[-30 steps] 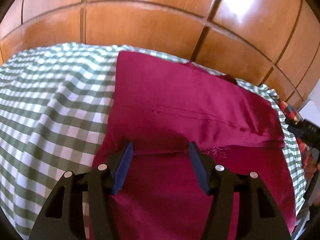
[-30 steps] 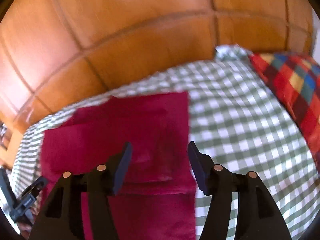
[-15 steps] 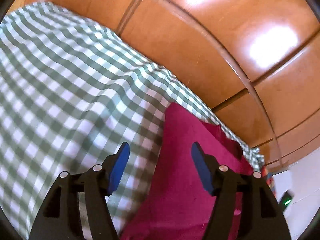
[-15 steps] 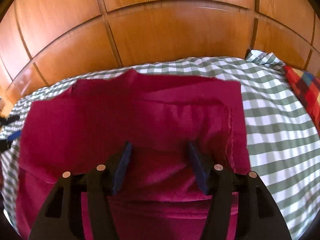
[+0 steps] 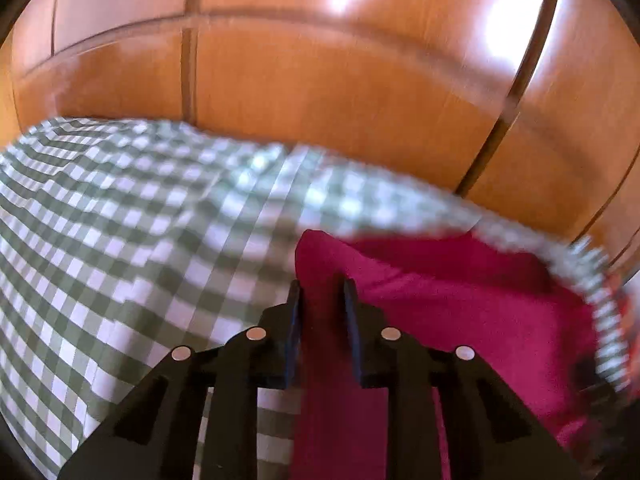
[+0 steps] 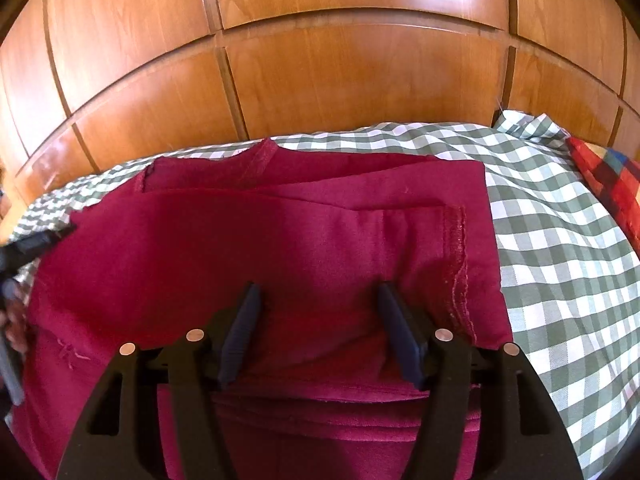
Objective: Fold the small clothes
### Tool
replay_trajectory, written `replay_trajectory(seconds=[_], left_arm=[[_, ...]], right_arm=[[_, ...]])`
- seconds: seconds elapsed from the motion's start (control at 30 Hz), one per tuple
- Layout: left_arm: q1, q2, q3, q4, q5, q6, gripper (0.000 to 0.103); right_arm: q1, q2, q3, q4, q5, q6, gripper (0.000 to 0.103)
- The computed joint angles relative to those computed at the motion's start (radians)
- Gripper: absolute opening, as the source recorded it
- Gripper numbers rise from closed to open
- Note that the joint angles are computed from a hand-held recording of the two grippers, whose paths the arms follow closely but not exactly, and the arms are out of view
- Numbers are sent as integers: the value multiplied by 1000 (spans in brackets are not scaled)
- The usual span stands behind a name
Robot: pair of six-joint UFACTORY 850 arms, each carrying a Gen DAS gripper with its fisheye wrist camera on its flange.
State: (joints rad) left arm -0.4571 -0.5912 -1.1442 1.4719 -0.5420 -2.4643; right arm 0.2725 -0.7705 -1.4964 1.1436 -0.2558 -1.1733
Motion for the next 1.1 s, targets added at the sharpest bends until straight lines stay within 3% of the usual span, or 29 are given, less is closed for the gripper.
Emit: replay_trajectory(seconds=[0.17, 0.2, 0.23, 0.37, 0.47, 0.57, 0.7, 0.83, 1.0, 1.1], left_arm=[[9, -8, -7, -58, -10, 27, 36], [0, 0, -11, -114, -44, 73, 42], [-11, 16, -2, -134, -70, 85, 41], [-94, 122, 96, 45, -99, -117, 41], [-141, 123, 101, 66, -66, -81, 43], [-150, 58, 65, -50, -18, 50, 45], [-150, 47, 81, 20, -25, -34, 46], [-150, 41, 72, 0, -31, -8, 46], [-182, 62, 48, -169, -72, 138, 53], [-233, 94, 69, -185, -124, 144, 55]], right_arm=[[0, 0, 2, 18, 2, -18, 62], [0, 0, 3, 21, 2, -20, 62], [0, 0, 2, 20, 1, -19, 62], [-1, 0, 2, 20, 0, -20, 62], [0, 1, 2, 15, 0, -14, 62], [0, 1, 1, 12, 0, -10, 62], [-1, -3, -5, 6, -9, 3, 62], [-1, -4, -7, -10, -9, 20, 62], [10, 2, -10, -136, 21, 131, 64], [18, 13, -10, -295, 24, 275, 75]])
